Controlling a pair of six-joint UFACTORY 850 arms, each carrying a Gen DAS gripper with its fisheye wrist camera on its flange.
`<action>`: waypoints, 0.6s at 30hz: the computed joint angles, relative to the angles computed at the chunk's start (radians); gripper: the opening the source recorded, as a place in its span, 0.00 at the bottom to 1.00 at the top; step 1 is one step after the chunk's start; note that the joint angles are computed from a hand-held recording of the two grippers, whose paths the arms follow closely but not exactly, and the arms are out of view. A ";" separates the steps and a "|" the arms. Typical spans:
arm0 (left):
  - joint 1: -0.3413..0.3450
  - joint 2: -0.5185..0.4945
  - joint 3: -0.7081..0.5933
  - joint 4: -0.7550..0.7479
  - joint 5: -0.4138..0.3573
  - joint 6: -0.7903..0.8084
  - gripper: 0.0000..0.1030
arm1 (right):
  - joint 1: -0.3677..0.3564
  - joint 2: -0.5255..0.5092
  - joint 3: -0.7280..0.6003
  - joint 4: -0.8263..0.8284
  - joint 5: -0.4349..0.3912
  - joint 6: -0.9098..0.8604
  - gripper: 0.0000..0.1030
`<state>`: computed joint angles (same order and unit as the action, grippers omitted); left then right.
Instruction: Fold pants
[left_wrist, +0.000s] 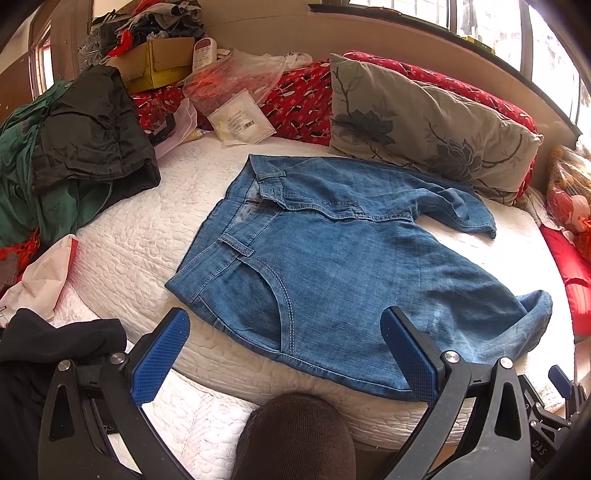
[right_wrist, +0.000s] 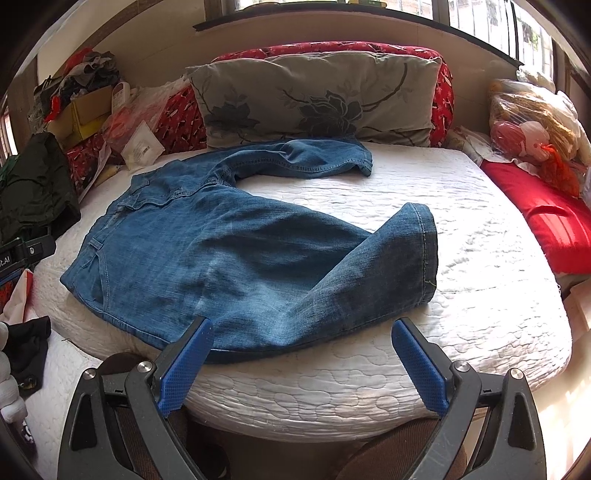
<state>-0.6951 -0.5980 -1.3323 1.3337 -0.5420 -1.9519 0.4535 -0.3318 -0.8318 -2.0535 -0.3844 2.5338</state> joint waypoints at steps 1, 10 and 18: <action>0.001 -0.001 -0.002 -0.002 -0.002 0.003 1.00 | 0.000 0.000 0.000 -0.001 0.001 0.001 0.95; 0.016 -0.004 -0.015 -0.028 0.003 0.023 1.00 | -0.009 -0.004 -0.002 0.005 0.015 0.005 0.95; 0.015 -0.025 -0.042 -0.061 0.002 0.083 1.00 | -0.016 0.004 0.009 0.019 0.012 0.002 0.95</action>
<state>-0.6797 -0.6234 -1.3746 1.2723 -0.5402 -1.8688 0.4380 -0.3274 -0.8228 -2.0340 -0.3723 2.5363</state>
